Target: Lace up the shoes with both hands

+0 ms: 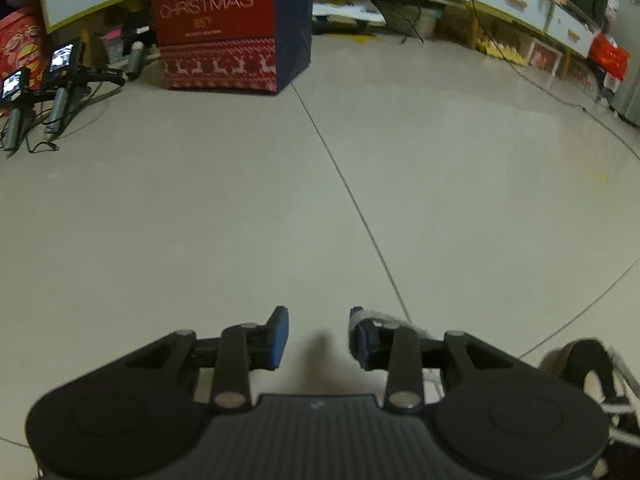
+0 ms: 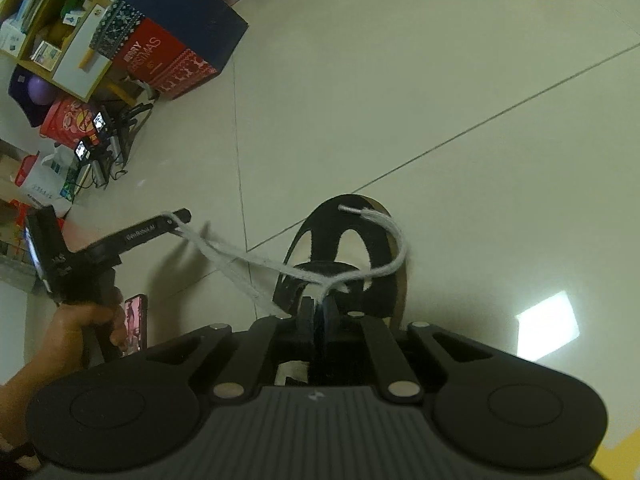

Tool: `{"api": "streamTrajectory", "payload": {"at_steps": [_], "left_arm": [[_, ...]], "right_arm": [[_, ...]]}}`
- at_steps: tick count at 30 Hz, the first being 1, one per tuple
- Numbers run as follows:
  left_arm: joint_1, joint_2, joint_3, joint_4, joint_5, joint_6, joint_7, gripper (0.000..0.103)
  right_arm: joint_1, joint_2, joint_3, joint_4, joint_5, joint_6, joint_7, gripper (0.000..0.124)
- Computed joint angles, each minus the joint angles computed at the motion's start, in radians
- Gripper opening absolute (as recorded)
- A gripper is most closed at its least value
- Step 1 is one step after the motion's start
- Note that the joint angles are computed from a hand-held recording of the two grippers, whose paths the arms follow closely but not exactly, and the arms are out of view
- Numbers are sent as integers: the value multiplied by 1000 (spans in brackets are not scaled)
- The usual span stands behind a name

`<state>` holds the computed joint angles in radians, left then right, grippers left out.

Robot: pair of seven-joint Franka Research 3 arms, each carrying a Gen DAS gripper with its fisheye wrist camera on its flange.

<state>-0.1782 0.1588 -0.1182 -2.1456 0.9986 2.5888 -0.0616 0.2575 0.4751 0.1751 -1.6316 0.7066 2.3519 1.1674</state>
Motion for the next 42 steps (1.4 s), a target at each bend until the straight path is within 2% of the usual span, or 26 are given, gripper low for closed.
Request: {"api": "streamTrajectory", "payload": {"at_steps": [2, 3, 10, 12, 15, 21, 25, 30, 33, 38, 39, 42], "left_arm": [[0, 1, 1, -6, -2, -5, 0, 36], [1, 0, 2, -10, -1, -4, -4, 36], [-1, -13, 2, -21, 47, -26, -22, 35], [-6, -22, 2, -23, 99, -41, -54, 29], [-11, -37, -4, -16, 161, -78, -92, 26], [-3, -68, -16, 5, 278, -155, -190, 26], [12, -69, -21, 14, 273, -167, -165, 30], [28, -62, -25, -5, 145, -116, -81, 31], [39, -54, -28, -24, 9, -68, 37, 35], [61, -55, -41, -63, -291, 27, 318, 52], [63, -55, -46, -67, -355, 36, 387, 58], [60, -55, -60, -67, -504, 26, 566, 63]], "right_arm": [[-8, -1, -2, 5, 3, -21, 5, 26], [-12, -4, -2, 4, 7, -29, 3, 28], [-21, -21, -17, -13, 9, -10, -21, 31], [-18, -9, -23, -3, -1, -4, 1, 31], [-19, 4, -23, 10, -12, 2, 15, 31], [-22, 23, -18, 30, -27, -4, 28, 31], [-21, 31, -18, 41, -39, -4, 36, 31], [-22, 57, -10, 80, -33, 0, 45, 31], [-19, 85, -7, 122, -34, 2, 59, 31], [-8, 145, -2, 209, -54, -10, 95, 31], [-5, 155, -1, 222, -58, -10, 103, 31], [1, 187, 1, 268, -73, -30, 135, 31]]}}
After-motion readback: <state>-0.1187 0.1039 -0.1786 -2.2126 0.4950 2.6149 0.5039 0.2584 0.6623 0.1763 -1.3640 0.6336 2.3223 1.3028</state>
